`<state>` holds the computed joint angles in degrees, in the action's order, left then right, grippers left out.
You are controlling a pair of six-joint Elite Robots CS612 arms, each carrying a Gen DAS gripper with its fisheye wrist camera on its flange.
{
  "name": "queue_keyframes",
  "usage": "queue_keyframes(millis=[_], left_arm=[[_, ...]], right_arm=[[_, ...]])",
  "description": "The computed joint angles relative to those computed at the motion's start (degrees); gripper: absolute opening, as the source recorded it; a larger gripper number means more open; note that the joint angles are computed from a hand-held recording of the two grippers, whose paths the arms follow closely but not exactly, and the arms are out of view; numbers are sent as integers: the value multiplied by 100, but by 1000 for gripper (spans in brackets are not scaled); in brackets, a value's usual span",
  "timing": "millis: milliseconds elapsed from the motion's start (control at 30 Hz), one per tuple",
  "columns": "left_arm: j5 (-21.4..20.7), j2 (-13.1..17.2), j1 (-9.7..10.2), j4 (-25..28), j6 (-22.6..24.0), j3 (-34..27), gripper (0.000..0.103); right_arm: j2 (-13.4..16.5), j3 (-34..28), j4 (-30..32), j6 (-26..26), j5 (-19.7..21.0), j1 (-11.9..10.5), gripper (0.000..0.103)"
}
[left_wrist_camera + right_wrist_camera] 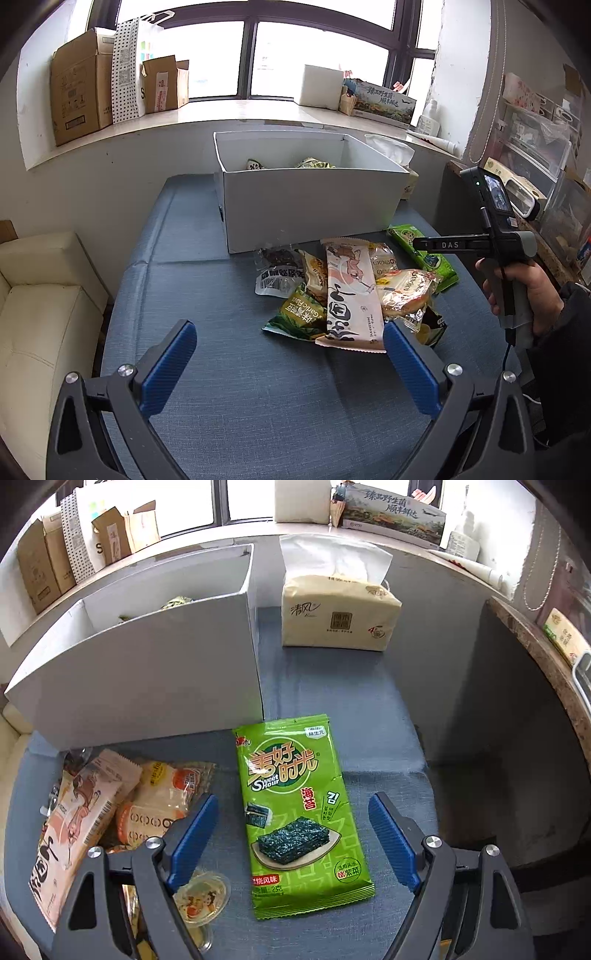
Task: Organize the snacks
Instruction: 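Grasp the green seaweed packet with the right tool while the left tool grasps the wafer bar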
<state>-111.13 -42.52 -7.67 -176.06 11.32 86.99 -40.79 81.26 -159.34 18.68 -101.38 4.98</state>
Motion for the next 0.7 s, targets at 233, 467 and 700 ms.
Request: queue_keyframes(millis=[233,467,700], left_arm=[[102,-16,-60,37,138,33,103],[164,-3,-74,131,155,-11,103],[92,81,-133,353,196,-225,103]], right_arm=[[146,-74,20,-445,166,-56,87],[359,-232,-37,-557,634,-179,73],[338,-24,-548,-420,898,-241,70]])
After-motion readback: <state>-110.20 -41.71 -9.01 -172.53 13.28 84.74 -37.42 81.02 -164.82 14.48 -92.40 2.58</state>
